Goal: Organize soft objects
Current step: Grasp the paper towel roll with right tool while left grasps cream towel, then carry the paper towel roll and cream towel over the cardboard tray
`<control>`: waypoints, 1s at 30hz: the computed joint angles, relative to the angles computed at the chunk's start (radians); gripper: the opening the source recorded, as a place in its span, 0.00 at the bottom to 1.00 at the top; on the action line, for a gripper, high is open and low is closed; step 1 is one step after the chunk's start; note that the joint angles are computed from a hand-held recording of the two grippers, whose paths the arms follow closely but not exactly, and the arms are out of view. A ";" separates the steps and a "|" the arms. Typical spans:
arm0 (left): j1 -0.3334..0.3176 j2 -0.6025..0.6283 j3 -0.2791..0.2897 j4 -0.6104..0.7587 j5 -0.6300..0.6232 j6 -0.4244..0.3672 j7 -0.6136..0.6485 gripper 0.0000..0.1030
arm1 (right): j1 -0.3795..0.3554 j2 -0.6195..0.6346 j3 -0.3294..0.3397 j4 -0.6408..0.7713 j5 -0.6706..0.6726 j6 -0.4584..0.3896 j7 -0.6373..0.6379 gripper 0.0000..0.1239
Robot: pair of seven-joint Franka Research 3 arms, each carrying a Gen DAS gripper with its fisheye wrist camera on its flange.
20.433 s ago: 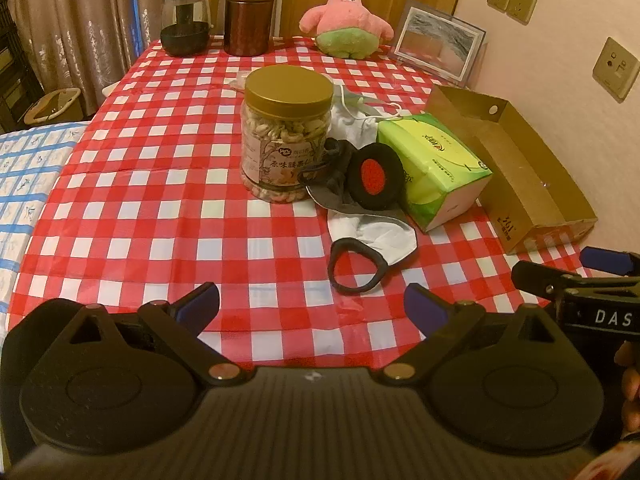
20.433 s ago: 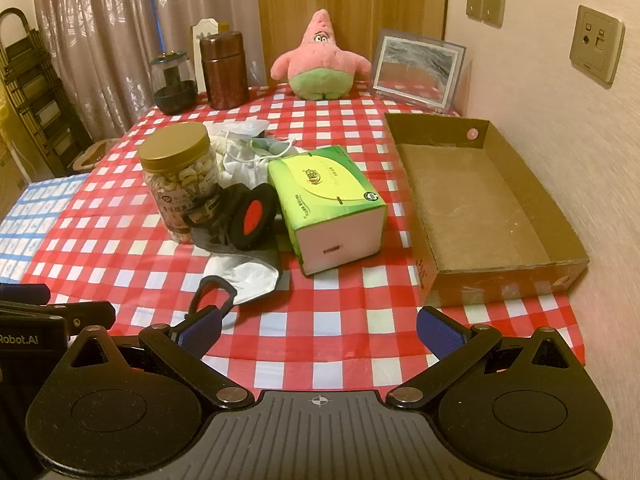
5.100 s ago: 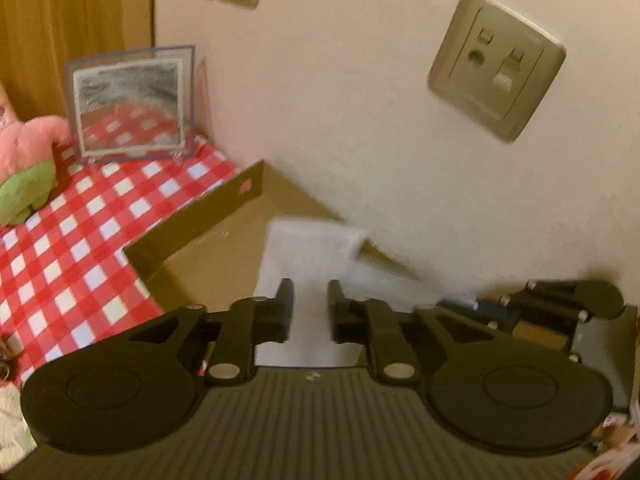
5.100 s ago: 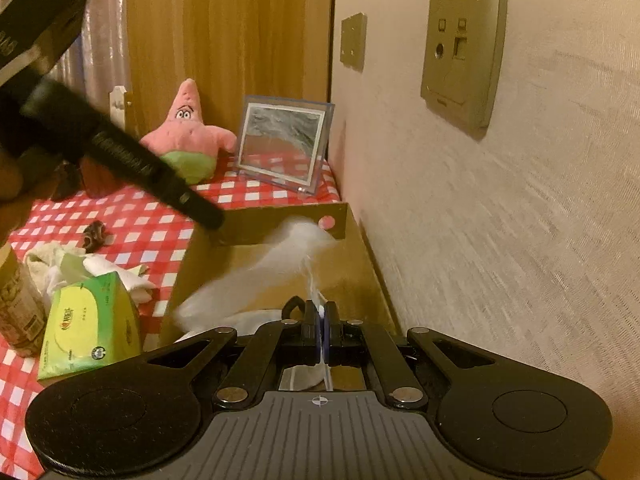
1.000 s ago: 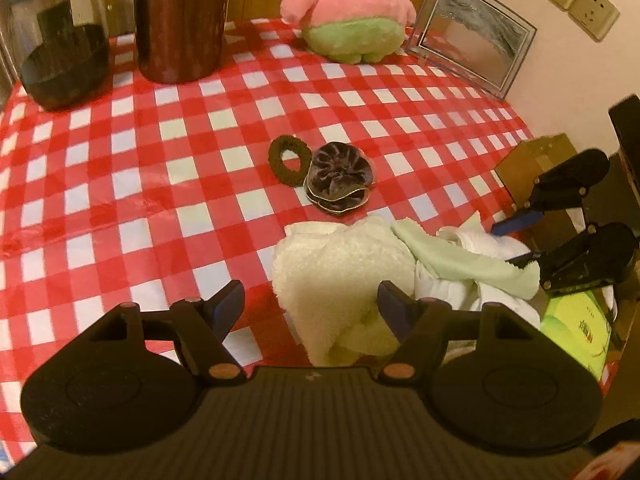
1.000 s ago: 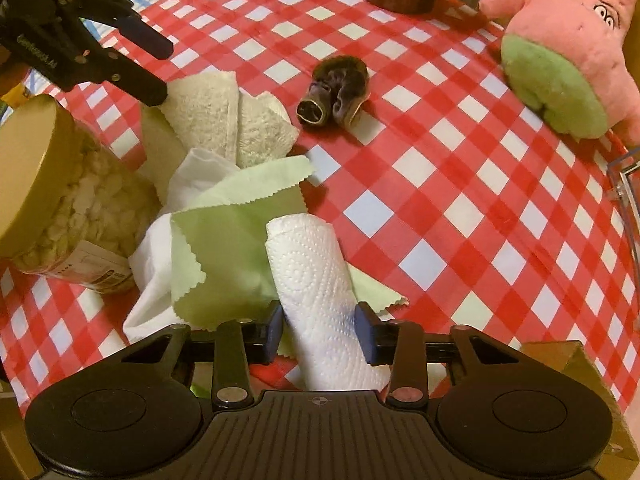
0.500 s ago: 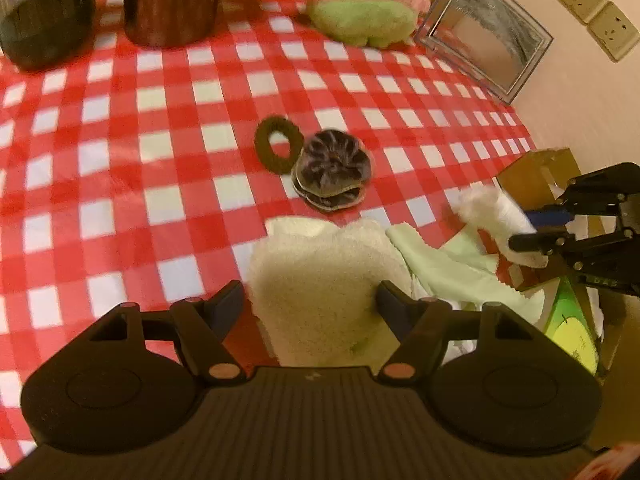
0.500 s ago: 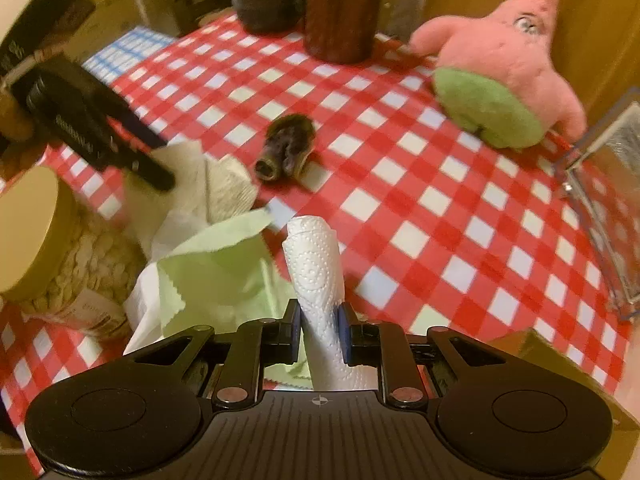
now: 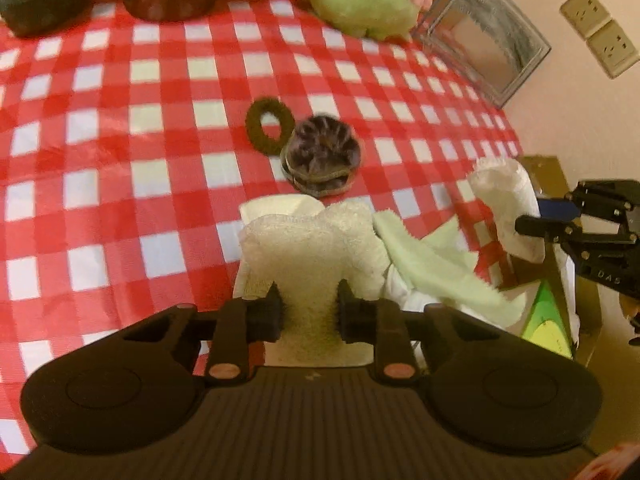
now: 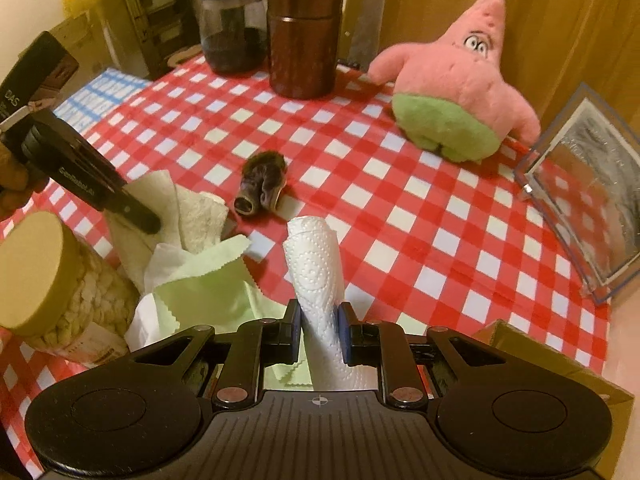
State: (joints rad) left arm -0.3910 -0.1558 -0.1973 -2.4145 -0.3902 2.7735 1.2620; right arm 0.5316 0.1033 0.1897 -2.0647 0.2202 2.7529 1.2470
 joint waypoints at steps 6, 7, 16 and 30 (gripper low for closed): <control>0.058 -0.111 -0.039 -0.023 0.240 -0.015 -0.178 0.21 | 0.011 -0.062 -0.002 -0.046 -0.053 0.043 0.089 0.15; 0.061 -0.129 -0.041 -0.020 0.274 -0.028 -0.202 0.21 | 0.012 -0.072 -0.001 -0.053 -0.061 0.048 0.104 0.15; 0.026 -0.272 -0.044 0.005 0.413 -0.129 -0.303 0.21 | 0.008 -0.201 0.021 -0.123 -0.058 0.068 0.163 0.15; 0.002 -0.373 -0.108 0.108 0.528 -0.252 -0.456 0.21 | 0.000 -0.454 0.040 -0.279 -0.002 0.061 0.268 0.15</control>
